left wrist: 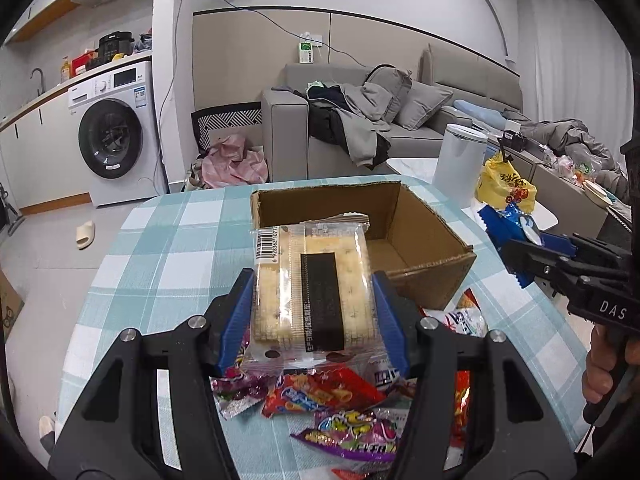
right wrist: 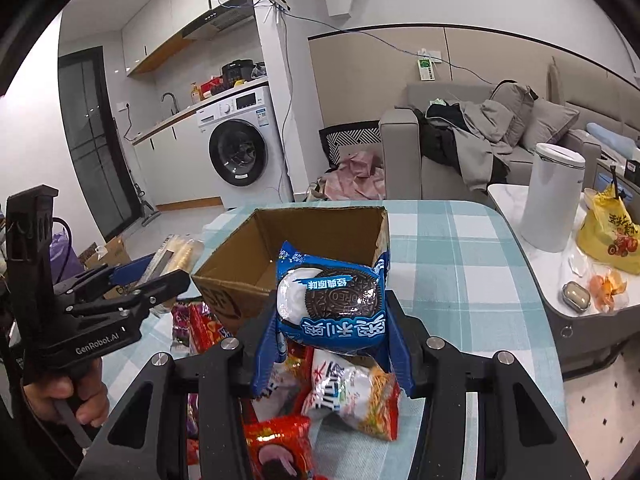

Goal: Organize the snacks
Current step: 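Carry the cracker pack and blue Oreo packet over the cardboard box with both tools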

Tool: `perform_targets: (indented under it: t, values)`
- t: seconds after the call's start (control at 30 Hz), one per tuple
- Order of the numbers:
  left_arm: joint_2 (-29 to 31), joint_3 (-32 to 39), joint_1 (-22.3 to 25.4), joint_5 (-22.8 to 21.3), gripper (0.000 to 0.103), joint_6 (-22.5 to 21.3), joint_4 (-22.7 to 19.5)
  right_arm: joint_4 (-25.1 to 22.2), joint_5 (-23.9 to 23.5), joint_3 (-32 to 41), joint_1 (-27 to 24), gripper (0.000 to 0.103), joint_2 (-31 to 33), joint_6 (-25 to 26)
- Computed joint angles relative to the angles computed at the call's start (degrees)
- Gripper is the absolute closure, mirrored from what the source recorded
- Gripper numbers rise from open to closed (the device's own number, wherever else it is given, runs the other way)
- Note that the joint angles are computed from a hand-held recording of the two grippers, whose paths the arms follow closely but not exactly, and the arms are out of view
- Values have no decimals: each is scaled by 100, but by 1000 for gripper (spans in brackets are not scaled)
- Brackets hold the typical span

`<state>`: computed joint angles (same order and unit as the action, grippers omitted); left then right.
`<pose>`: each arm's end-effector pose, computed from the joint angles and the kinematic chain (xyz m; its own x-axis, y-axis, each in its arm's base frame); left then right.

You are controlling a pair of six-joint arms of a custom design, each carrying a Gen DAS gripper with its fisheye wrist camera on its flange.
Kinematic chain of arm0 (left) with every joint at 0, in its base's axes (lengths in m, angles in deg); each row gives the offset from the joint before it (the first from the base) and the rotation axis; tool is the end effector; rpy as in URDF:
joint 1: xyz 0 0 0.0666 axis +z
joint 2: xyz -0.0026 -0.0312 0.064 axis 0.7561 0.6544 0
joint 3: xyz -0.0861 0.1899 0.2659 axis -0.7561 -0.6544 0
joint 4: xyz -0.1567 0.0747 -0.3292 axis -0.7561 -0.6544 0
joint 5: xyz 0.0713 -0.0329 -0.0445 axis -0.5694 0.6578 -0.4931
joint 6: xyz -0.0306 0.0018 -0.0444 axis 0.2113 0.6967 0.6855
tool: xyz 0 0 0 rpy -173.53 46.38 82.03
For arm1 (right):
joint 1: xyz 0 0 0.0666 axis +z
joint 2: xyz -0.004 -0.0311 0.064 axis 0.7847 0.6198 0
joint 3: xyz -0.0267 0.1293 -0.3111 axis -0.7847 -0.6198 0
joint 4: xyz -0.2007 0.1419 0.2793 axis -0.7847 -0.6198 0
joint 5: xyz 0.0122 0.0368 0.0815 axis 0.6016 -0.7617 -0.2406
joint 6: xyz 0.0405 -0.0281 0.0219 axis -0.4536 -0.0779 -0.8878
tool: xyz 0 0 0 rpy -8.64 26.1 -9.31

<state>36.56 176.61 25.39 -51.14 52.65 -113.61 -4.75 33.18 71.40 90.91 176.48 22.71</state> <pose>0.4086 -0.1713 0.5525 -0.5454 0.0294 -0.8376 0.1139 0.9927 -0.0393 0.4241 0.3380 0.5425 -0.5743 -0.0597 -0.8164 -0.3536 0.9176 0.1816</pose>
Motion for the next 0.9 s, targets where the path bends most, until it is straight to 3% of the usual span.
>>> perform_targets:
  t: [0.47, 0.9]
  values:
    - [835, 888, 202, 226, 48, -35, -204, -700, -305, 1705, -108, 54, 1206, -9]
    - [1351, 1178, 403, 532, 48, -118, -194, -1316, -468, 2801, -119, 54, 1985, -4]
